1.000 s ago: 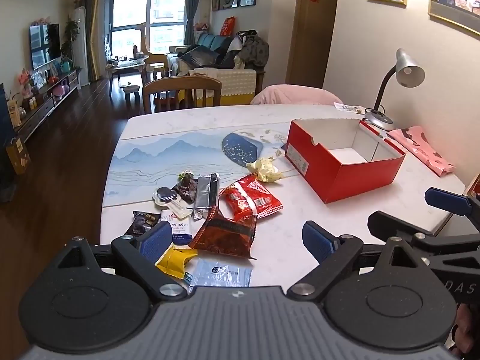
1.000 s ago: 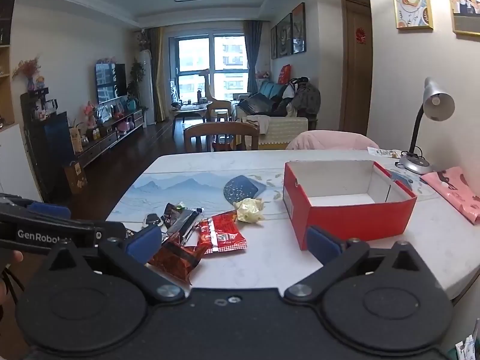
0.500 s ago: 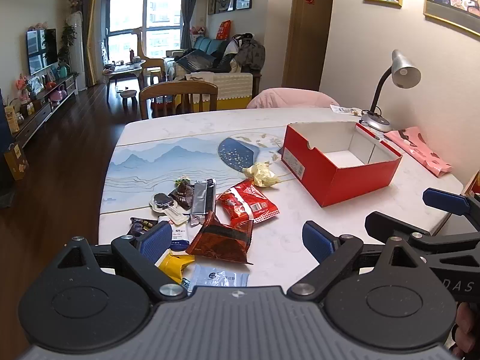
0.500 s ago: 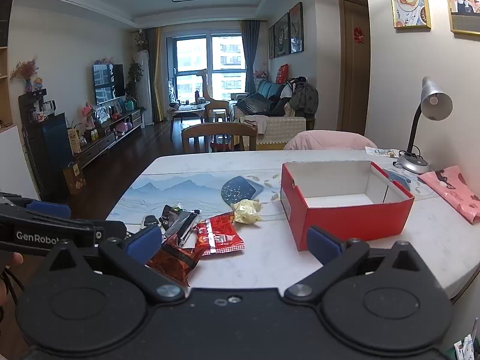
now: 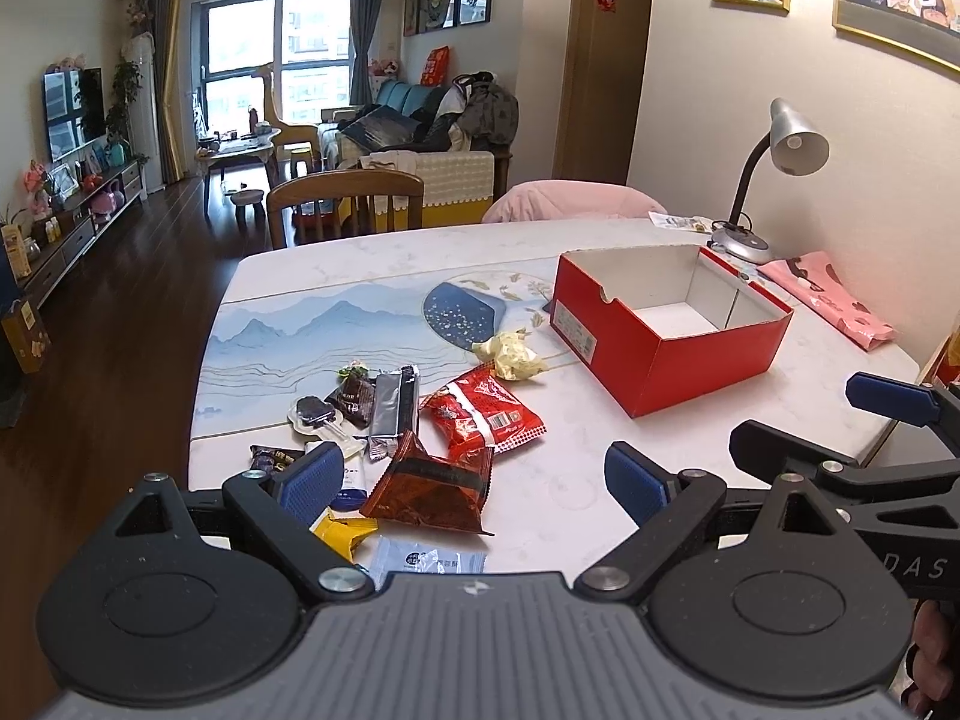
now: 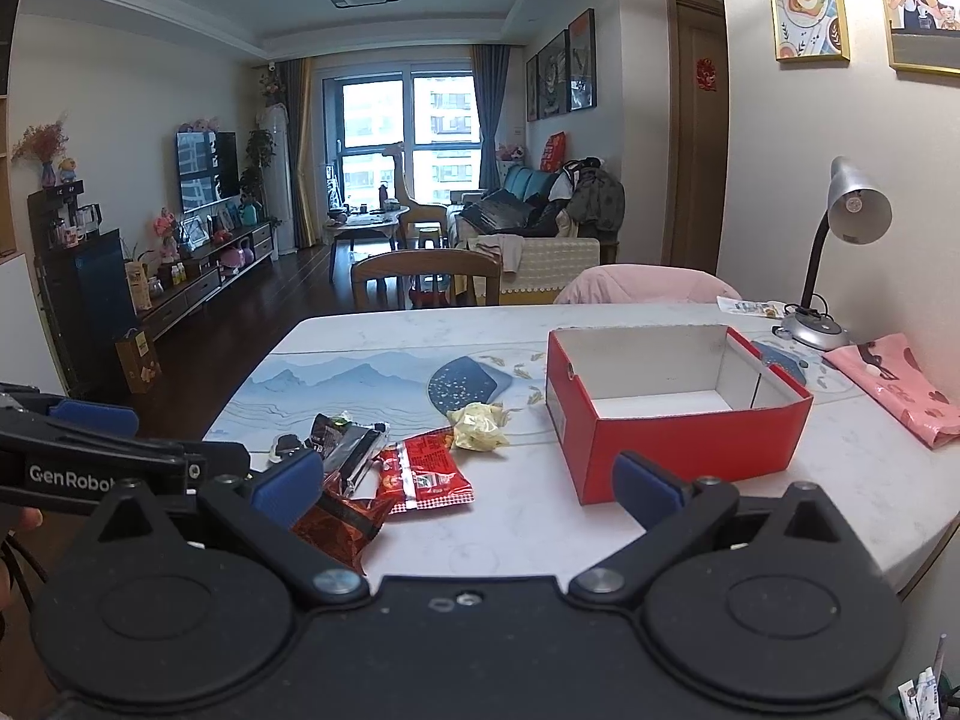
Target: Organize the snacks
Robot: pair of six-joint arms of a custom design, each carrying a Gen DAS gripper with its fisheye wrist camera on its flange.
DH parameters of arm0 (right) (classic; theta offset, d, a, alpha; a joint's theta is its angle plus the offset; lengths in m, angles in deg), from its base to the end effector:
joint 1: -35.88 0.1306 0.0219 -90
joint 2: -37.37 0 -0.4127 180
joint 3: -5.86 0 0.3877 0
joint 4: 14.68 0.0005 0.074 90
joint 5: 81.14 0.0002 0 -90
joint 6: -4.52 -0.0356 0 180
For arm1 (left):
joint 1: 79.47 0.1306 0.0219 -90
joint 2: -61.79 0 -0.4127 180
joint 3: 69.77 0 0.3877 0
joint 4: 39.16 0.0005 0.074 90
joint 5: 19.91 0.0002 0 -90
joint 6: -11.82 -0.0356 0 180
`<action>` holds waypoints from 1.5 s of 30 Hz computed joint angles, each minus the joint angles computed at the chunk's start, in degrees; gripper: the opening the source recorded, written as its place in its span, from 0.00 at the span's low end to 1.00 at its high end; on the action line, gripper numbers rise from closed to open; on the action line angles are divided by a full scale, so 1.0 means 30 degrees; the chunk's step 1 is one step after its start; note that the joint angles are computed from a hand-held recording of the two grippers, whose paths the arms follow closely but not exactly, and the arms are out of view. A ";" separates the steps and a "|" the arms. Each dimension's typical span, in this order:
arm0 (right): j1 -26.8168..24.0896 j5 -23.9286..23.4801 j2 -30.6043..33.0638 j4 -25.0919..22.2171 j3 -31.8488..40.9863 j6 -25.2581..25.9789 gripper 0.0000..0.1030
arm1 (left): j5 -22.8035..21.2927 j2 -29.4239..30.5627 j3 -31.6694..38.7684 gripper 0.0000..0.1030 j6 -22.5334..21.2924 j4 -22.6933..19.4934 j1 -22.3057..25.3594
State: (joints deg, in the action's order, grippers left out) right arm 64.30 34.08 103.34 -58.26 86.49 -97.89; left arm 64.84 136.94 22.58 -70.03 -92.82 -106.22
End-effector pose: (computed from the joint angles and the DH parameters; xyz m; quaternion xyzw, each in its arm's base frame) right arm 0.2905 0.1394 0.5541 -0.0072 0.8478 -0.0032 0.5303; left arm 0.3356 -0.1661 0.5790 0.1238 0.8835 -0.0959 0.4415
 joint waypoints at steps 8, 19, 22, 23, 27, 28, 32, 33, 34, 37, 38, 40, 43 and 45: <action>0.0044 -0.0009 -0.0047 0.0032 -0.0053 0.0032 0.99 | -0.0060 -0.0013 -0.0042 0.92 0.0030 -0.0036 -0.0091; 0.0003 -0.0091 -0.0063 0.0024 -0.0060 0.0041 0.99 | -0.0365 -0.0099 -0.0181 0.92 0.0180 0.0088 -0.0168; 0.0006 -0.0129 -0.0100 0.0047 -0.0057 0.0123 0.99 | -0.0403 -0.0122 -0.0165 0.92 0.0187 0.0105 -0.0149; 0.0015 -0.0136 -0.0109 0.0065 -0.0045 0.0174 0.99 | -0.0408 -0.0116 -0.0151 0.92 0.0192 0.0085 -0.0153; -0.0067 -0.0303 -0.0104 0.0161 -0.0005 0.0401 0.99 | -0.0377 -0.0136 -0.0161 0.92 0.0181 0.0117 -0.0116; -0.0077 -0.0327 -0.0101 0.0144 0.0004 0.0403 0.99 | -0.0396 -0.0115 -0.0136 0.92 0.0176 0.0091 -0.0136; -0.0068 -0.0302 -0.0100 0.0138 0.0007 0.0389 0.99 | -0.0357 -0.0148 -0.0099 0.92 0.0167 0.0085 -0.0062; -0.0069 -0.0310 -0.0094 0.0122 0.0016 0.0397 0.99 | -0.0334 -0.0148 -0.0093 0.92 0.0172 0.0081 -0.0051; -0.0075 -0.0335 -0.0084 0.0089 0.0049 0.0431 0.99 | -0.0326 -0.0142 -0.0080 0.92 0.0170 0.0067 -0.0047; -0.0035 -0.0411 0.0031 0.0104 0.0169 0.0622 0.99 | -0.0362 -0.0139 -0.0053 0.92 0.0190 0.0046 -0.0034; 0.0045 -0.0371 0.0116 0.0075 0.0251 0.0642 0.99 | -0.0356 -0.0139 -0.0003 0.92 0.0206 0.0010 0.0014; 0.0103 -0.0430 0.0206 0.0038 0.0366 0.0719 0.99 | -0.0316 -0.0157 0.0016 0.92 0.0281 -0.0045 0.0087; 0.0191 -0.0532 0.0389 0.0105 0.0460 0.0867 0.99 | -0.0245 -0.0126 0.0054 0.92 0.0341 -0.0135 0.0230; 0.0094 -0.0831 0.0518 0.0071 0.0563 0.0975 0.99 | -0.0143 -0.0112 0.0003 0.92 0.0359 -0.0206 0.0385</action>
